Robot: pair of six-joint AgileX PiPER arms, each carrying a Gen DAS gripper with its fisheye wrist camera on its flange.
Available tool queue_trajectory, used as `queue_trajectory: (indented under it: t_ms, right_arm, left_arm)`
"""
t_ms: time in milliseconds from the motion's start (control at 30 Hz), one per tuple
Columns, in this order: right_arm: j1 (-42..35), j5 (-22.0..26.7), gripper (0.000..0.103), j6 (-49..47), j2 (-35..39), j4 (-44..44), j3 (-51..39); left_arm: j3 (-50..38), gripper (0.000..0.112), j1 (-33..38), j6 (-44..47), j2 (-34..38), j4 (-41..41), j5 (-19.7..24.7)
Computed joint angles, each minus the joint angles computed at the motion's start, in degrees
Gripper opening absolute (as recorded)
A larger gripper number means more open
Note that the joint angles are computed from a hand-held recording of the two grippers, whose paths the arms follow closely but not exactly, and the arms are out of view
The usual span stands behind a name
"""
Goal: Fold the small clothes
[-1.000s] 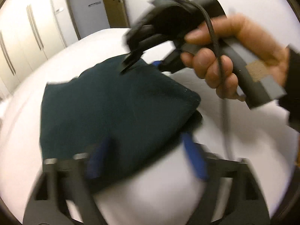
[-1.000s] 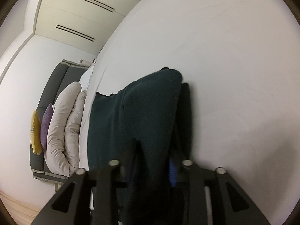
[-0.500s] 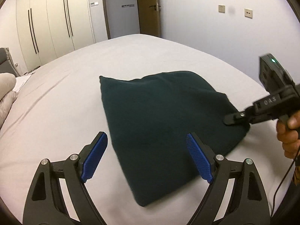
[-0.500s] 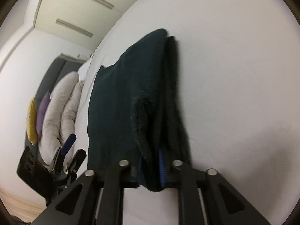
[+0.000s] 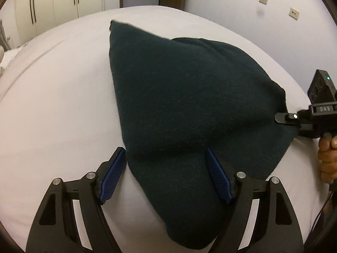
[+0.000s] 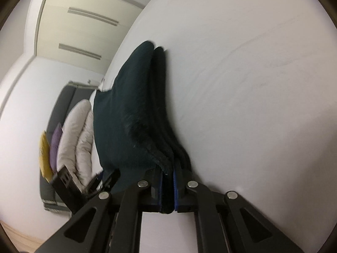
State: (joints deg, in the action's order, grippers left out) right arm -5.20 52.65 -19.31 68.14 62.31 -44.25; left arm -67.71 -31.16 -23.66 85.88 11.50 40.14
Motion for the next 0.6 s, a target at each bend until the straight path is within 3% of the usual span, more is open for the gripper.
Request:
queue_trajectory:
  t_ms: [67,133,200,267,367,500,600]
  right_arm:
    - [0.28,-0.61,0.005,-1.78,-0.05,0.75,0.56]
    - [-0.79,1.89,0.006,-2.31,-1.01,0.66,0.81]
    - [-0.67,3.75,0.009,2.29,-4.91,-4.72,-0.06]
    - [1.13,4.12,0.021,9.87,-9.07,-12.09,-2.17]
    - [5.27,3.13,0.022,19.34,-13.36,-23.62,-7.30]
    - [7.45,0.71,0.022,11.43,-9.50,-13.86,-12.35]
    - [12.12,-5.31,0.022,7.06,-1.64,-9.47,-16.56]
  left_arm:
    - [-0.71,0.077,-0.69,-0.51,-0.28,2.95,1.18]
    - [-1.18,0.077,-0.28,-1.08,-2.08,3.79,2.11]
    - [-1.21,0.076,0.16,-2.44,-4.40,6.56,1.49]
    - [-3.87,0.077,2.09,0.08,-4.51,6.53,1.37]
    - [-10.39,0.074,5.25,6.60,0.05,3.65,1.69]
    - [-21.44,0.058,8.52,12.66,9.94,-1.08,5.52]
    - [-27.05,0.058,9.31,11.71,14.56,-1.82,8.06]
